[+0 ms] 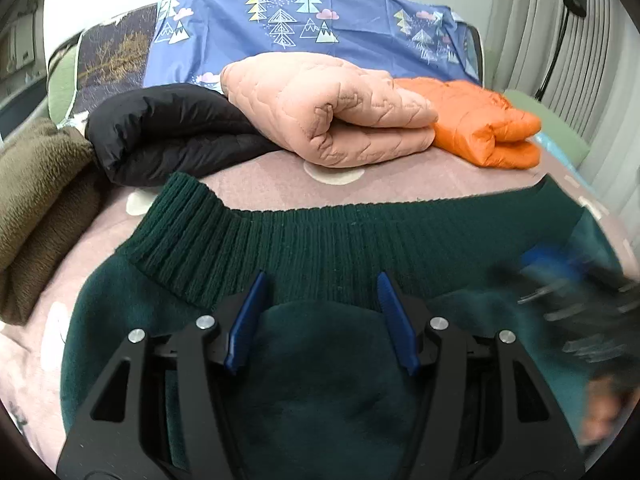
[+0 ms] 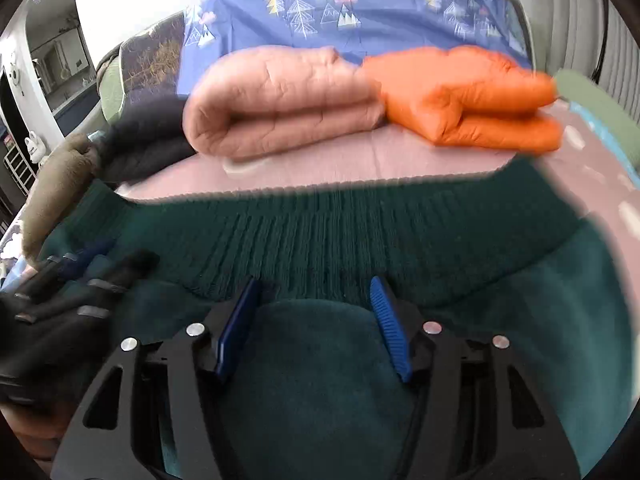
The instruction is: Fold large clothes
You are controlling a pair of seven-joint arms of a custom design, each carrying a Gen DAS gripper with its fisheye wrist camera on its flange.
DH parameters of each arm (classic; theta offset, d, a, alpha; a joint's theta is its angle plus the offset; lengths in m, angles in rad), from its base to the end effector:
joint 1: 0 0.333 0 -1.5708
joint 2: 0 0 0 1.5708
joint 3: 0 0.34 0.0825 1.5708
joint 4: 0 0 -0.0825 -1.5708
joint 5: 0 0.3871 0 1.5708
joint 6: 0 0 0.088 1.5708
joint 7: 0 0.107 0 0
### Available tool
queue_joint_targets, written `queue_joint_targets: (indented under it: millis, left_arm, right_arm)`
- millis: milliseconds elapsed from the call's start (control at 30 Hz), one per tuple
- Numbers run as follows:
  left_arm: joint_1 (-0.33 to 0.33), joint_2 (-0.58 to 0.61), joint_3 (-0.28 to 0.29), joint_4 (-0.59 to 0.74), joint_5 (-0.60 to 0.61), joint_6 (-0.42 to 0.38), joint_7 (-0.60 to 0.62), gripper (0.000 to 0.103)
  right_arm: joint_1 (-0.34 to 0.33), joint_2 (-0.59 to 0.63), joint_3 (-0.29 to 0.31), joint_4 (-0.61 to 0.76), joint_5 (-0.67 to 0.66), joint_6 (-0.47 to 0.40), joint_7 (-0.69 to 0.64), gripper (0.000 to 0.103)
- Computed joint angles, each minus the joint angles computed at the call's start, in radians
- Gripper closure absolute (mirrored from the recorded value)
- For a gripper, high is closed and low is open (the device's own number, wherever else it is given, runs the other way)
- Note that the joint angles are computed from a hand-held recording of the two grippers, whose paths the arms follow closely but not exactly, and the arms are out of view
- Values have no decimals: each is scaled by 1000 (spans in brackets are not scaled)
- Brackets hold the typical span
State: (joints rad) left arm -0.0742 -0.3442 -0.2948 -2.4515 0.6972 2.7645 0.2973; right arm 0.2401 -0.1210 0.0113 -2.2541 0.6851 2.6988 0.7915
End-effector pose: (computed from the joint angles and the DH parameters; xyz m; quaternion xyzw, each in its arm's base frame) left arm 0.4260 -0.2039 0.5045 -0.7457 0.5422 -0.2912 0.2553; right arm 0.5282 0.1139 0.4943 -0.8048 0.4834 -0.1174 0.3238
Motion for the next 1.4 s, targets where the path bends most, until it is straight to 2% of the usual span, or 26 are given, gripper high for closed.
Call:
queue_joint_targets:
  millis: [67,133,400,500,567,633,667,700,733,767,867,967,1033,1067,1167,1267,1333,1400]
  left_arm:
    - [-4,-5,22,-19,-19,46,7,44]
    - [-2,-5,32,-32,-38,81,16,44]
    - [35,-25,7,-56,-48,133,4,44]
    - [42,-88,19,-120,-82,195,-13,44]
    - [33,-171,29,-168,-128,147,-8,40]
    - [62,-245,28,-220,-136,137,-7,44]
    - [59,-251,41,-232,-143,119,6,52]
    - [26,-230,90,-251,-185,141,53,56]
    - [-4,-201,131,-266,-229,184,99,54]
    - [-7,-185,137,-263,-235,195,115,54]
    - [44,-178,65,-235,-226,139,129,54]
    - [40,-180,77,-246,-250,165,149,54]
    - [43,-187,78,-255,-262,178,162,55]
    - [47,-188,70,-253,-266,173,165,55]
    - [59,-186,50,-241,-267,151,168,55]
    - [60,-187,49,-242,-269,151,169,55]
    - [59,-185,49,-240,-272,150,172,55]
    - [61,-183,46,-238,-272,148,172,55]
  right_arm:
    - [-10,11,5,27,-56,-35,46,42]
    - [-11,11,12,22,-94,-17,66,42]
    - [-1,5,10,3,-98,10,69,42]
    - [5,-1,4,-5,-68,17,43,42]
    - [6,-5,2,-8,-57,17,35,42]
    - [5,-8,5,-12,-64,24,40,42]
    - [5,-8,6,-12,-70,24,46,42]
    - [3,-6,8,-10,-82,23,57,42]
    - [2,-6,10,-10,-92,26,64,42]
    - [2,-5,11,-10,-97,28,68,42]
    - [-1,-2,17,-8,-138,32,100,42]
    - [-15,-10,33,-6,-249,29,187,41]
    - [-35,-47,52,-12,-359,25,300,41]
    - [-29,-72,46,-19,-335,27,294,41]
    - [80,-189,-48,-56,-68,55,95,41]
    - [129,-234,-63,-88,28,164,-22,38]
    - [111,-204,-34,-94,6,204,-8,35]
    - [0,-89,58,-71,-210,153,171,35]
